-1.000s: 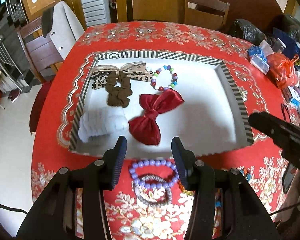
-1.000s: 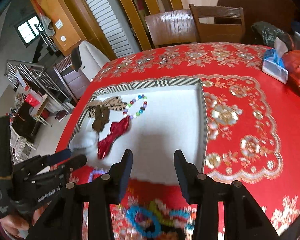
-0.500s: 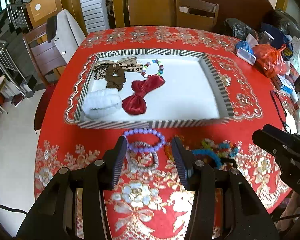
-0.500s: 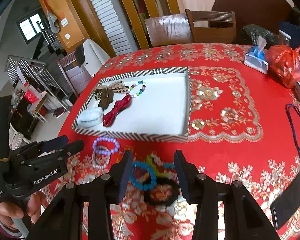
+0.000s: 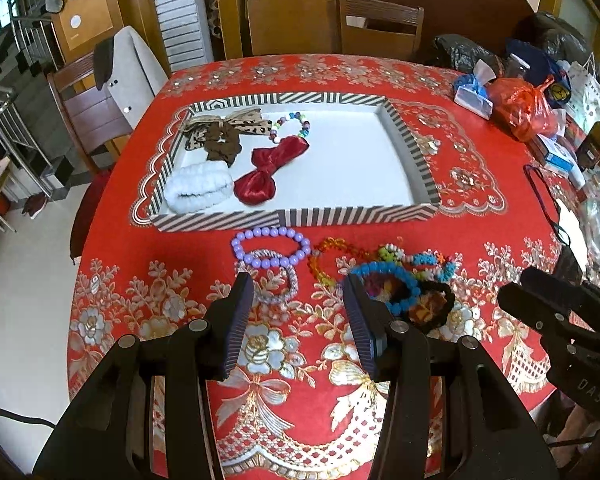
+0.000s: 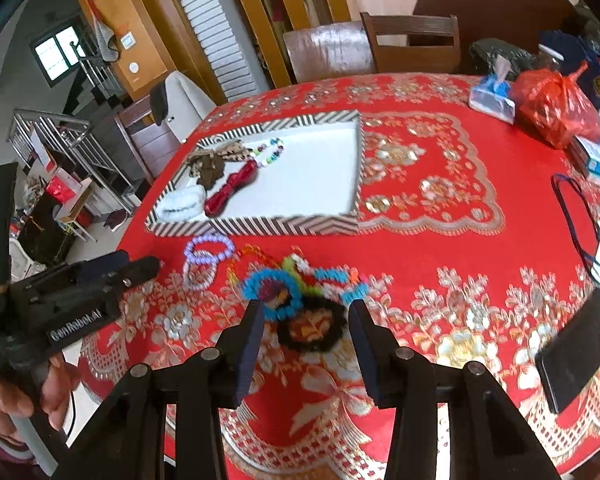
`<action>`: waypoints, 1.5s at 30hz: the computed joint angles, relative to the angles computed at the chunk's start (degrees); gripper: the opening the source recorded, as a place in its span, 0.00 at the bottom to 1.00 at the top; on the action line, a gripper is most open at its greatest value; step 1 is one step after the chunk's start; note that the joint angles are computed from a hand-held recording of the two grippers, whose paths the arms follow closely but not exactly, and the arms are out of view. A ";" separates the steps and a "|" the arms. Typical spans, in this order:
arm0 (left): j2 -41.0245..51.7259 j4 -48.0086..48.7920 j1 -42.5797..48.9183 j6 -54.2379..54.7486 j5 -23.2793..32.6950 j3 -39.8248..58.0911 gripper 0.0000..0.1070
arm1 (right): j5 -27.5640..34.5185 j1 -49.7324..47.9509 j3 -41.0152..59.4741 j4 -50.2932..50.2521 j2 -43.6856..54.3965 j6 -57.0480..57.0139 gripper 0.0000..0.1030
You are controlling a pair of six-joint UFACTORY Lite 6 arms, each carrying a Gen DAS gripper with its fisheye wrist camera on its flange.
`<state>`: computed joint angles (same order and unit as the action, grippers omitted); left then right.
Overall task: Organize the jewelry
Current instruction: 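Withdraw both tools from the tray back toward the remaining bracelets, then move the left tool to the purple bead bracelet while the right tool grasps the blue bead bracelet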
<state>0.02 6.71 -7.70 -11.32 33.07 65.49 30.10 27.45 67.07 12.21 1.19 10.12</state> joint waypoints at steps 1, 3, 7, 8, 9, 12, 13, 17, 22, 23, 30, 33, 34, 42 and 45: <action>-0.23 -0.73 0.30 0.71 0.04 -0.40 0.43 | -0.23 -0.21 -1.29 0.28 -0.57 -0.21 0.41; -0.43 -3.32 1.83 3.30 0.16 -1.06 0.43 | -0.84 -0.86 -4.06 1.38 -1.59 -0.97 0.41; -0.30 -6.80 5.35 6.89 0.03 -2.22 0.43 | -1.83 -2.14 -7.26 5.01 -1.61 -4.12 0.41; 0.05 -8.28 6.41 8.39 0.17 -2.27 0.43 | -2.10 -2.16 -7.68 5.48 -1.41 -4.58 0.41; 0.40 -9.85 7.50 9.98 0.35 -2.35 0.43 | -2.39 -2.24 -7.83 6.15 -0.83 -5.28 0.41; 1.65 -13.01 10.00 13.40 0.62 -2.57 0.43 | -2.89 -2.41 -7.43 7.93 0.92 -7.03 0.41; 2.10 -13.76 10.72 14.21 0.56 -2.66 0.43 | -3.07 -2.38 -7.02 7.91 1.80 -7.08 0.41; 4.95 -18.34 13.97 18.76 1.44 -1.52 0.43 | -3.28 -2.38 -4.82 9.20 4.95 -8.09 0.41; 8.31 -21.09 16.10 22.19 2.23 1.10 0.44 | -3.24 -1.78 -1.21 15.51 7.94 -13.26 0.41; 9.23 -21.38 16.45 22.39 2.34 1.77 0.44 | -3.39 -1.35 -0.31 15.90 8.77 -13.43 0.41; 15.83 -22.53 18.31 23.06 2.98 7.39 0.45 | -3.41 1.75 9.79 14.46 17.53 -12.39 0.33; 19.04 -22.45 19.18 22.71 3.32 10.47 0.45 | -2.86 1.81 13.38 13.65 21.24 -11.80 0.29; 20.47 -22.86 19.56 22.87 3.80 11.94 0.45 | -2.59 1.96 14.77 12.11 22.62 -10.54 0.28; 30.70 -23.90 20.47 23.34 6.76 23.28 0.45 | 0.31 3.42 23.20 2.02 30.39 -2.54 0.28; 34.49 -24.20 20.10 23.82 8.22 27.51 0.49 | 1.16 3.85 24.87 0.38 32.02 -1.35 0.28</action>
